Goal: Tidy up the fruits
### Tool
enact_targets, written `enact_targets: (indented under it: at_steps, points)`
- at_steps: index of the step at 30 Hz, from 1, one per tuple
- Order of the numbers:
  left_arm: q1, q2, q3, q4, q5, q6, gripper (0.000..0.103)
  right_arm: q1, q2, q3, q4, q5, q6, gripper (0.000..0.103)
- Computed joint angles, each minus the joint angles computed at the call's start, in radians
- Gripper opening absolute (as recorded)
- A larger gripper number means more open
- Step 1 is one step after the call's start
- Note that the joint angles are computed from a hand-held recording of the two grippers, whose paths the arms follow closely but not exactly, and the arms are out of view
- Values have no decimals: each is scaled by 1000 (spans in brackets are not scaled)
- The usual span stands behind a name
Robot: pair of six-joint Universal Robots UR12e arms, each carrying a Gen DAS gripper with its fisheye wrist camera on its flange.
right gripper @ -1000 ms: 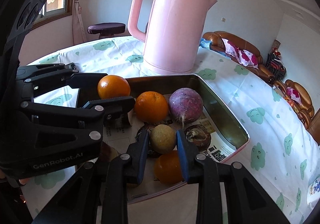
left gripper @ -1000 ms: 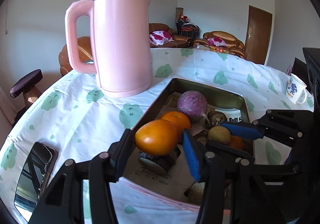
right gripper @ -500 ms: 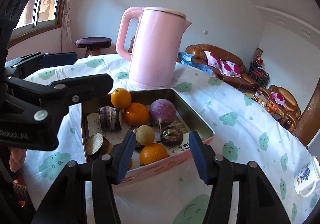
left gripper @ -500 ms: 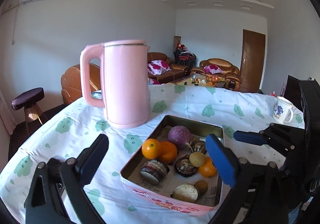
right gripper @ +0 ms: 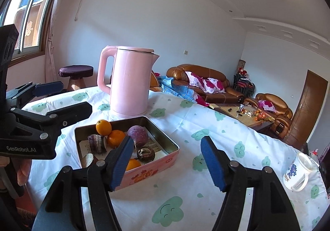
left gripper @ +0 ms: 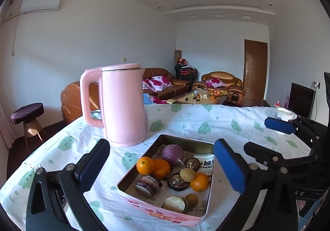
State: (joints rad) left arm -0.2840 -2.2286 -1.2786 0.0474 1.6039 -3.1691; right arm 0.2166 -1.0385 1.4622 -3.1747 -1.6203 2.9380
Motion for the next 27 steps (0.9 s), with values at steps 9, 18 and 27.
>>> enact_targets:
  at_steps: [9, 18, 27]
  points:
    - [0, 4, -6, 2, -21, -13, 103, 2, -4, 15, -41, -2, 2, 70]
    - [-6, 4, -5, -10, 4, -4, 103, 0, -6, 26, -79, 2, 7, 75]
    - [-7, 3, -5, -15, 2, 9, 103, 0, -8, 33, -89, 4, 5, 75]
